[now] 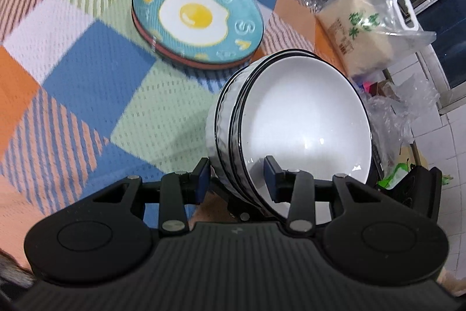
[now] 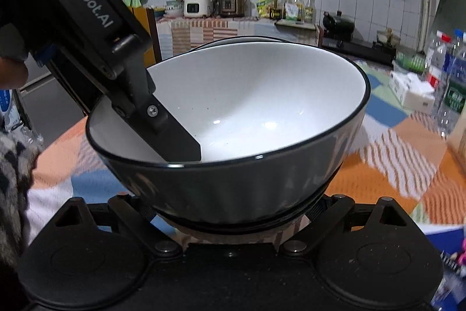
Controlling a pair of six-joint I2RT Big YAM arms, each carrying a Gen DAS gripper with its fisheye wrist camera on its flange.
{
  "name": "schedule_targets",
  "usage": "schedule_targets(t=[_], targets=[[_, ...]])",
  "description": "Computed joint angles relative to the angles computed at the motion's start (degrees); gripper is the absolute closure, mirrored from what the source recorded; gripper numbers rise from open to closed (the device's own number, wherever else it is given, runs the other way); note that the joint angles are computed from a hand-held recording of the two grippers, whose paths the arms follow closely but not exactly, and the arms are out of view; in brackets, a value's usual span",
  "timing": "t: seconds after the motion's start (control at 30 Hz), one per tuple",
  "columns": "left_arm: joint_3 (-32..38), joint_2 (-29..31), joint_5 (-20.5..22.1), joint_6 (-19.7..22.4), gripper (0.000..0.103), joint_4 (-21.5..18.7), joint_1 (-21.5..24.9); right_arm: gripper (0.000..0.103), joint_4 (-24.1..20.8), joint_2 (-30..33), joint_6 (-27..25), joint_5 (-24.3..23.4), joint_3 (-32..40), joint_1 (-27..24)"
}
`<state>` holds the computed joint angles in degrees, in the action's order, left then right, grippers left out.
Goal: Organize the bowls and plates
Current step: 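Lift the bowl stack and carry it over the plate stack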
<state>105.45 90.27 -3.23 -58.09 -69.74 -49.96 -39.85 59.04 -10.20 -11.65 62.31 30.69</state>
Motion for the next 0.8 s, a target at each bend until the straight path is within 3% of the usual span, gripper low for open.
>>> schedule_targets(t=[0.37, 0.6, 0.8], targets=[[17.6, 7.1, -0.9, 5.9, 0.066, -10.8, 5.3, 0.006, 2.4, 8.5, -2.3, -0.4, 10.1, -1.0], [27.4, 13.6, -0.7, 9.2, 0.066, -15.4, 9.5, 0.006, 3.4, 16.5, -2.3, -1.5, 16.8, -1.7], [32.3, 18.6, 0.3, 11.8, 0.066, -16.9, 12.6, 0.006, 3.2, 22.4, -2.1, -1.4, 20.9, -2.0]])
